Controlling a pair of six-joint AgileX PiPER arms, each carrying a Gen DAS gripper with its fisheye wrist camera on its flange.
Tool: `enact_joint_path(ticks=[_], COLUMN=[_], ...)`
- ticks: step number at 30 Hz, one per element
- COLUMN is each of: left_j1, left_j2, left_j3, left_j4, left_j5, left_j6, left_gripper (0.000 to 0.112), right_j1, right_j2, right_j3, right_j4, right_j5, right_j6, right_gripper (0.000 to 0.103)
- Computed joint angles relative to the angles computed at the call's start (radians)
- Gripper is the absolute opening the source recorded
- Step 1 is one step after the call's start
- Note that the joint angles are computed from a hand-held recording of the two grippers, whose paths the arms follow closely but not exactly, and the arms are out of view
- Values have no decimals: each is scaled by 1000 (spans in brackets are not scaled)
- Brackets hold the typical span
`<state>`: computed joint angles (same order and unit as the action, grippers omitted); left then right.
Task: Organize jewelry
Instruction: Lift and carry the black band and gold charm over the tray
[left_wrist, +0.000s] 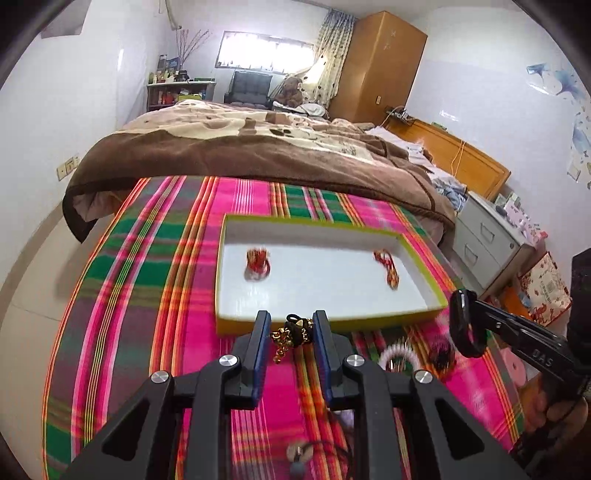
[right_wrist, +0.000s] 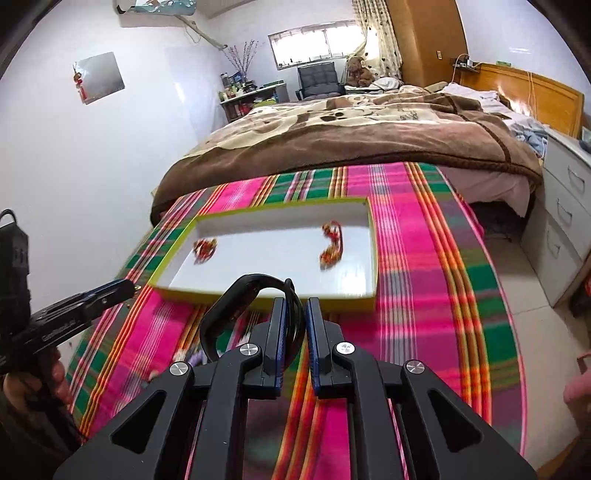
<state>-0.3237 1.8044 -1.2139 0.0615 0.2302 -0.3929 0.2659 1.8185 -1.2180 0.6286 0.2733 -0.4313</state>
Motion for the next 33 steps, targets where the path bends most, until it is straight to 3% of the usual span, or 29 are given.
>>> enact_joint_path(ticks=[7, 10, 18, 33], left_j1=[35, 49, 64, 78], left_j2=[124, 179, 360, 634], left_j3=[-210, -290, -537, -950], left_j4=[-120, -194, -200, -180], left_j5=[89, 112, 233, 461], left_j6=[157, 238, 239, 235], left_gripper=[23, 23, 23, 23], right_j1=[11, 8, 18, 23], right_j2=[167, 239, 423, 652], right_j3=[-278, -389, -665, -1032], right_j4=[-316, -329, -451, -516], right_j5=[109, 163, 311, 513], right_j6=[310, 333, 459, 502], right_gripper=[11, 11, 11, 11])
